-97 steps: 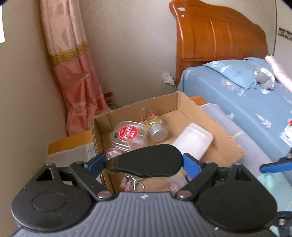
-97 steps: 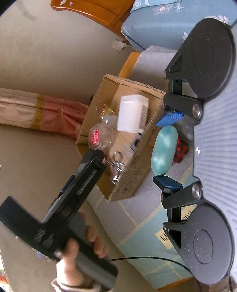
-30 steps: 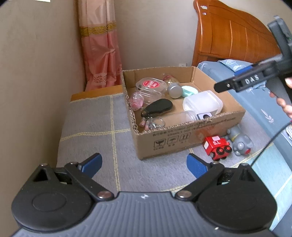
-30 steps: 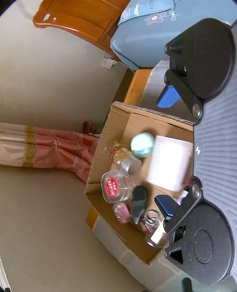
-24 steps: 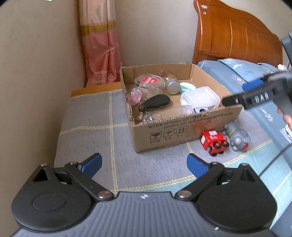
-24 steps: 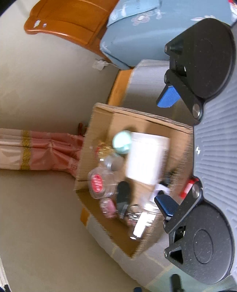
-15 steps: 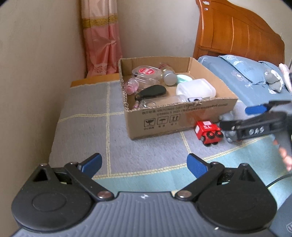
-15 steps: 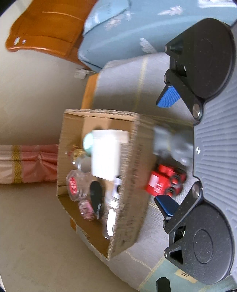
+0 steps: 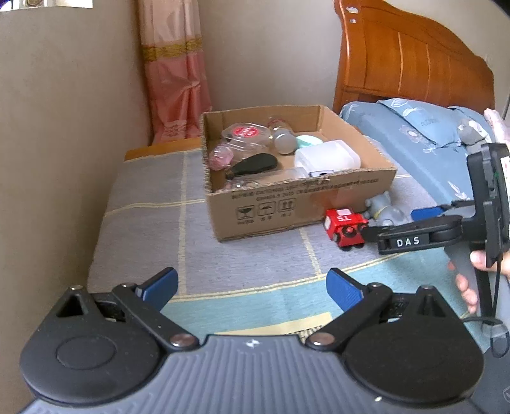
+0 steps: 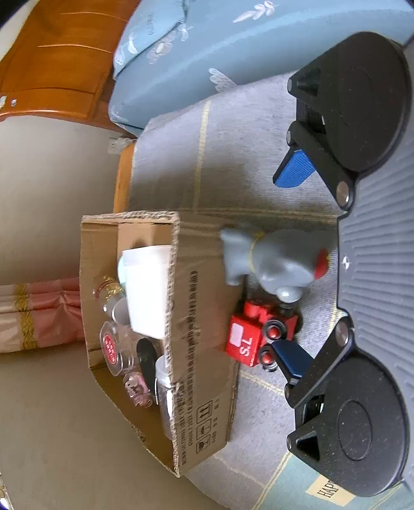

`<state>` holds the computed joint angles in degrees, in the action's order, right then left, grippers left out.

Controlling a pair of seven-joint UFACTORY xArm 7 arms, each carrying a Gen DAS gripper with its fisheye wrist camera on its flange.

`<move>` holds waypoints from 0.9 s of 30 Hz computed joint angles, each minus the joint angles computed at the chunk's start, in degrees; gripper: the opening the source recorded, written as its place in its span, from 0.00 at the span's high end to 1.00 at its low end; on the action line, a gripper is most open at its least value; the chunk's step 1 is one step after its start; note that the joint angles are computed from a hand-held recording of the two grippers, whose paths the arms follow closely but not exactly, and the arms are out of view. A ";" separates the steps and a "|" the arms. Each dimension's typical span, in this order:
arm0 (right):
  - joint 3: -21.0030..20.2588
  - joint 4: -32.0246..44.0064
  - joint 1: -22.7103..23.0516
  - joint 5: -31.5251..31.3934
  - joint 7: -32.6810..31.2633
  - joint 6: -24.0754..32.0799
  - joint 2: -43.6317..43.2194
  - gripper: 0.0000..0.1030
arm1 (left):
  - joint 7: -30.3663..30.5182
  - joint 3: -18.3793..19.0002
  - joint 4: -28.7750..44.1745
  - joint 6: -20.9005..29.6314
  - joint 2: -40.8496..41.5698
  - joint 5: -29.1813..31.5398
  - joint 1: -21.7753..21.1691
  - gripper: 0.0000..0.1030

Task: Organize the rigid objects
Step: 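Withdraw both grippers toward the red toy train and grey elephant, then grasp the red S.L toy train with the left gripper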

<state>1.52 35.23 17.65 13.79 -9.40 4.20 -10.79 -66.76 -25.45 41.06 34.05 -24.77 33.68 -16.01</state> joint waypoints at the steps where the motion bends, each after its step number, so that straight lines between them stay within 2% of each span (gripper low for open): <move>1: -1.31 -0.27 1.51 1.93 -1.32 -0.44 0.07 0.00 | -0.74 -0.49 0.26 -0.09 0.61 0.53 0.39 0.04; 3: -0.70 -0.88 0.65 1.52 -0.61 -0.92 0.11 0.00 | -2.41 -1.18 0.89 -0.48 2.20 1.90 0.99 0.04; 5: 2.70 -2.09 -3.76 -3.19 3.73 -1.62 -0.42 0.00 | -3.11 -0.88 1.27 -0.92 3.34 2.40 0.62 0.04; 8: 5.00 -3.98 -8.08 -8.58 8.35 -2.48 -1.60 0.00 | -3.70 -0.39 1.76 -1.80 4.99 3.78 0.14 0.04; 11: 3.66 -5.00 -8.71 -10.40 9.79 -2.52 -2.22 0.00 | -4.11 0.19 2.56 -1.99 6.98 4.97 -0.58 0.04; 14: -4.29 -5.64 -1.63 -5.06 4.87 -2.74 -2.77 0.00 | -4.10 1.20 3.92 -2.20 9.42 5.77 -1.63 0.04; 16: -5.71 -5.85 -0.71 -3.71 2.89 -2.44 -3.10 0.00 | -4.49 1.82 4.67 -2.55 10.61 6.75 -2.31 0.04; 17: -4.79 -6.20 -1.98 -4.10 3.12 -2.68 -3.35 0.00 | -4.57 2.17 4.90 -2.62 11.01 6.98 -2.75 0.04; 20: 3.34 -6.88 -12.03 -10.68 8.91 -2.67 -3.83 0.00 | -4.68 2.93 6.43 -2.34 13.09 8.33 -3.75 0.04; 21: 4.25 -7.02 -13.64 -12.18 10.29 -2.95 -3.80 0.00 | -4.87 3.20 6.96 -2.13 13.79 8.82 -4.13 0.04; 23: 0.71 -6.93 -10.79 -10.44 9.01 -3.76 -3.10 0.00 | -5.33 3.89 8.06 -2.17 15.29 9.83 -4.91 0.04; 24: 0.60 -7.11 -11.14 -11.24 9.57 -4.53 -2.87 0.00 | -5.54 4.23 8.79 -2.05 16.16 10.37 -5.32 0.04; 25: 2.19 -7.04 -13.11 -12.73 10.58 -4.69 -2.67 0.00 | -5.73 4.64 9.42 -1.96 16.86 10.87 -5.76 0.04; 27: 1.16 -7.21 -12.18 -12.67 10.28 -5.07 -2.66 0.00 | -6.17 5.47 11.02 -2.12 18.68 12.49 -6.56 0.04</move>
<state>2.68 28.02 5.47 1.12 0.88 -0.86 -13.45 -72.93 -19.98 52.08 31.93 -6.09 46.17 -22.58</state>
